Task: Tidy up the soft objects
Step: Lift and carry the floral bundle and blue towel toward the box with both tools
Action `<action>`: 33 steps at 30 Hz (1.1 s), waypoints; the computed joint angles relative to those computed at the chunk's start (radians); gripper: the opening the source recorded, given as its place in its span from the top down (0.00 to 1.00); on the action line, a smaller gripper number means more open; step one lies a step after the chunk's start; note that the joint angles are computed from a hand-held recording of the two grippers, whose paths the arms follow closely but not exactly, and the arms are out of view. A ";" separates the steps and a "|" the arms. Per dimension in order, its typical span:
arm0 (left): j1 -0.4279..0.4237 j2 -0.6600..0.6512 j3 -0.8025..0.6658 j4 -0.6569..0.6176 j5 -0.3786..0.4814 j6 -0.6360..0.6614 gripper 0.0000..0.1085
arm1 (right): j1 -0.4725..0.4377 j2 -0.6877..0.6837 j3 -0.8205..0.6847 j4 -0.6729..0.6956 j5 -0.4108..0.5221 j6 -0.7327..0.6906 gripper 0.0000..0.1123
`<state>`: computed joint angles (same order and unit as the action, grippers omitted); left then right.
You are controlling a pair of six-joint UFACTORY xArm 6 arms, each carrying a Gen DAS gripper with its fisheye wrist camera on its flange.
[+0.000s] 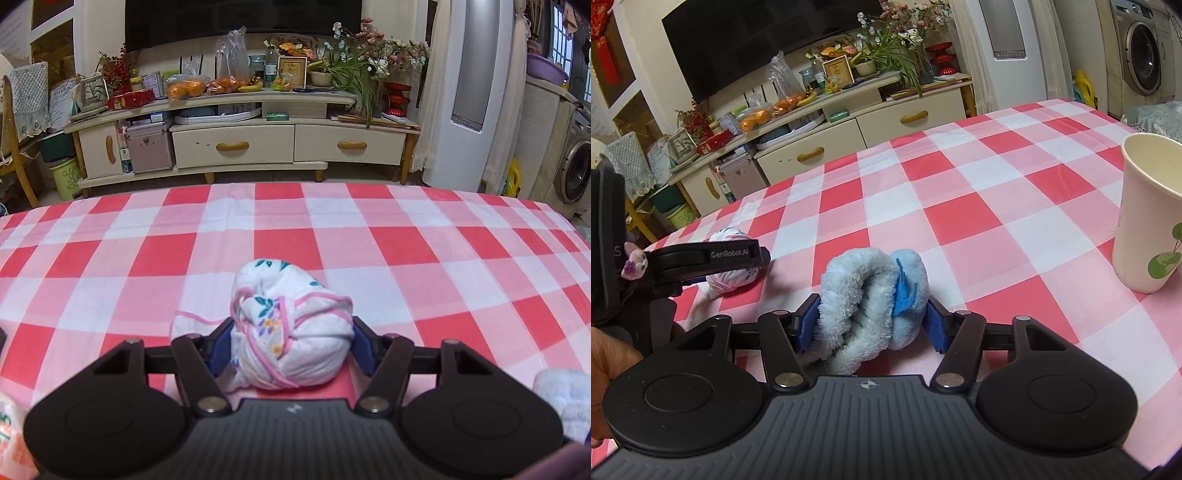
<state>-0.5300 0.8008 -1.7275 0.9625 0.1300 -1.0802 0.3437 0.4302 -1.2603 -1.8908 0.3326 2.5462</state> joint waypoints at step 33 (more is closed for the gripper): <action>0.014 -0.407 0.508 0.974 -0.074 -0.867 0.42 | 0.098 -0.067 0.113 0.052 0.147 -0.099 0.38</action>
